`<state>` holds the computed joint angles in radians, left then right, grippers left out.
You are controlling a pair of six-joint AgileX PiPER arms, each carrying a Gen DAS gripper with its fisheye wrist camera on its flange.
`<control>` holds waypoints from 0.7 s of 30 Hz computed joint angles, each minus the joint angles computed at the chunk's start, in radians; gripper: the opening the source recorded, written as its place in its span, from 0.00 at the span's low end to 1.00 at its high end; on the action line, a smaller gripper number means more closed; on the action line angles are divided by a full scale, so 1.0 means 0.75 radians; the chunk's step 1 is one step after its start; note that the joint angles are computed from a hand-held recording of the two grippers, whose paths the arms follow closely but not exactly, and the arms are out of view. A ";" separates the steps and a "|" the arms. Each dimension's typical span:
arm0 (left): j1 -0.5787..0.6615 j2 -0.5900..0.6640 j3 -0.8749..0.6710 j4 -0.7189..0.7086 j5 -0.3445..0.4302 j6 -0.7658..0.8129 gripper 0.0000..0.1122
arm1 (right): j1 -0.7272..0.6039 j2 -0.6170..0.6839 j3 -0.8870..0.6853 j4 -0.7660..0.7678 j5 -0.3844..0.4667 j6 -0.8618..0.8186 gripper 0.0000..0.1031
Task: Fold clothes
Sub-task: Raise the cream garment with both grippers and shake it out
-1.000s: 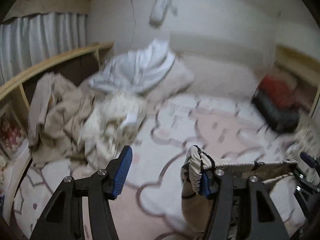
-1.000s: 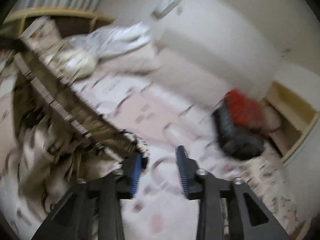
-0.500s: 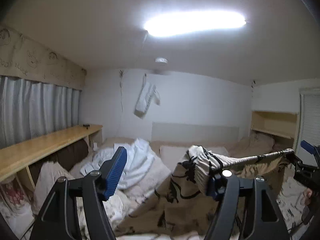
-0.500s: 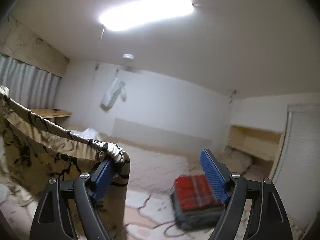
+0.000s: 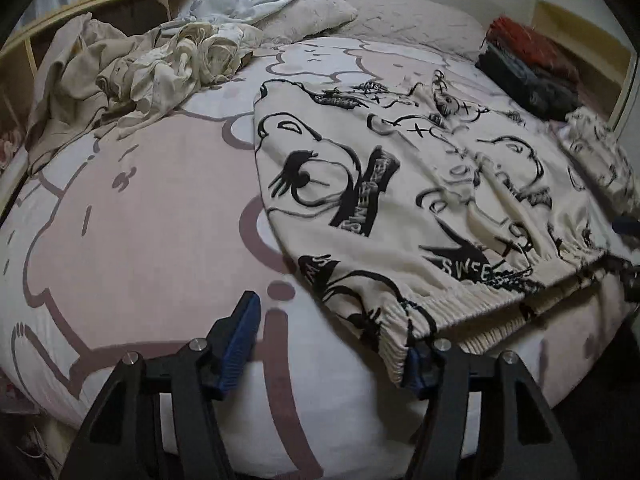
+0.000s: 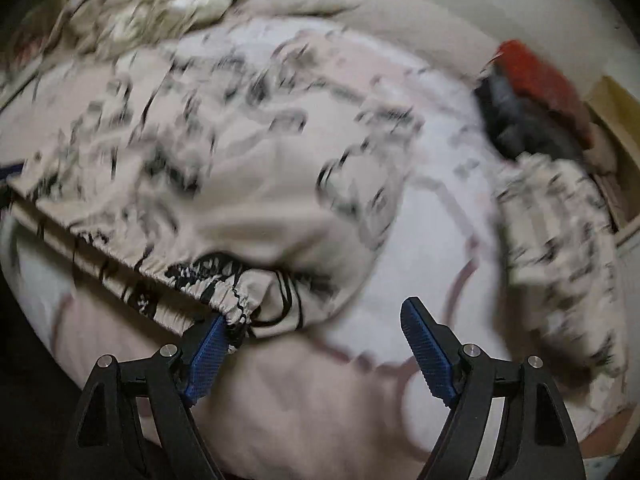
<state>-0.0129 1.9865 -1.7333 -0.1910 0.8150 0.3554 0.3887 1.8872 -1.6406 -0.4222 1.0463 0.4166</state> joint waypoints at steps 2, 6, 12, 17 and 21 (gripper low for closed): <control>-0.017 -0.010 0.007 0.037 -0.017 0.005 0.57 | 0.055 0.006 0.039 -0.098 -0.051 0.070 0.79; -0.071 -0.046 0.108 0.142 -0.122 -0.016 0.57 | 0.160 -0.007 0.124 -0.385 -0.114 0.238 0.80; -0.113 -0.077 0.213 0.247 -0.242 -0.045 0.57 | 0.277 0.028 0.158 -0.611 -0.118 0.320 0.80; -0.086 -0.077 0.181 0.298 -0.261 -0.173 0.57 | 0.288 0.145 0.074 -0.725 0.027 0.346 0.79; -0.102 -0.069 0.078 0.315 -0.269 -0.285 0.60 | 0.231 0.155 -0.057 -0.717 0.090 0.338 0.80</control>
<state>-0.0891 1.9349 -1.6746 0.0454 0.6133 0.1413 0.5623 2.0036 -1.6833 -0.9602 1.1142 0.6703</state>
